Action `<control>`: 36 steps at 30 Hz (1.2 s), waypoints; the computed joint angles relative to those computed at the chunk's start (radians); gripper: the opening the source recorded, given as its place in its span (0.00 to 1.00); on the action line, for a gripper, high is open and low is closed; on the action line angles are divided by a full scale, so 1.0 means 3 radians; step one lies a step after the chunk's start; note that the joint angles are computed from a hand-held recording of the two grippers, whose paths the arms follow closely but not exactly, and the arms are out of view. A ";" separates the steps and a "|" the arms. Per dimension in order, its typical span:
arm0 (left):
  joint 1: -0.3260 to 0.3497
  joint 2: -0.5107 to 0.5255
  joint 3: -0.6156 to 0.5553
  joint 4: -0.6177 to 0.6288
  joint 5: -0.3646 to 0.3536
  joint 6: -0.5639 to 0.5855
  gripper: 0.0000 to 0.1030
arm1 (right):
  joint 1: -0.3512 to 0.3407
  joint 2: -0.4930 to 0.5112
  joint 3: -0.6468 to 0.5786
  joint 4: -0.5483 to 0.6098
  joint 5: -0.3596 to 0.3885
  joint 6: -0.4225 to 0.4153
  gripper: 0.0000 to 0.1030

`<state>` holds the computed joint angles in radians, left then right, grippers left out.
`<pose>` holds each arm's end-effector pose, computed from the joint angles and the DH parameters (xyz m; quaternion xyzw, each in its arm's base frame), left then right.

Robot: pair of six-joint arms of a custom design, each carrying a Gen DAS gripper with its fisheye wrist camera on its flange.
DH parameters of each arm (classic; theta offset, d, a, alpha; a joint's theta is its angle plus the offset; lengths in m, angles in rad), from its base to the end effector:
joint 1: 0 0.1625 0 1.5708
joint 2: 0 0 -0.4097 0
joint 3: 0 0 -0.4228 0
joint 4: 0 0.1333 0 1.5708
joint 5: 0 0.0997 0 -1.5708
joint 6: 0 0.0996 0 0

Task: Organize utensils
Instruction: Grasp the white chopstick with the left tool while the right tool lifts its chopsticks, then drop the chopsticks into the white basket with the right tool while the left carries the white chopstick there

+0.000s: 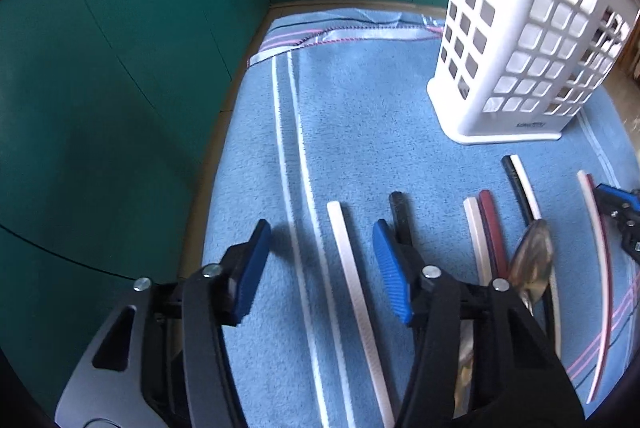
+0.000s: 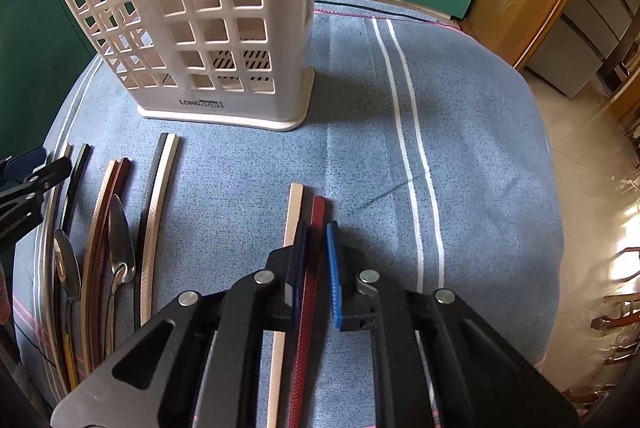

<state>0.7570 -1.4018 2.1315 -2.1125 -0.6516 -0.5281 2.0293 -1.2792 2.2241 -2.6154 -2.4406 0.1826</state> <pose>-0.1962 -0.4777 0.2065 0.1682 0.8773 -0.2087 0.3982 0.2598 -0.3971 0.1583 0.1038 -0.9001 0.1755 0.3851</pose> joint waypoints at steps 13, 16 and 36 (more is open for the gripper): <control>0.0161 0.0045 -0.0166 -0.0220 -0.0514 0.0276 0.08 | -0.0092 -0.0205 -0.0046 0.0042 0.0323 -0.0094 0.07; 0.0087 -0.0070 -0.0095 -0.0279 -0.0551 0.0234 0.07 | 0.0020 -0.0287 -0.0010 0.0001 0.0245 -0.0109 0.07; -0.1226 -0.1096 0.0153 -0.0446 0.0287 0.0233 0.06 | 0.1185 -0.0868 -0.0047 -0.0382 -0.0121 -0.0332 0.07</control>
<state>0.3891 -1.7307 2.1773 -2.2464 -0.5655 -0.4583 2.3849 -1.5395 2.2099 -2.7299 -2.4769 0.0830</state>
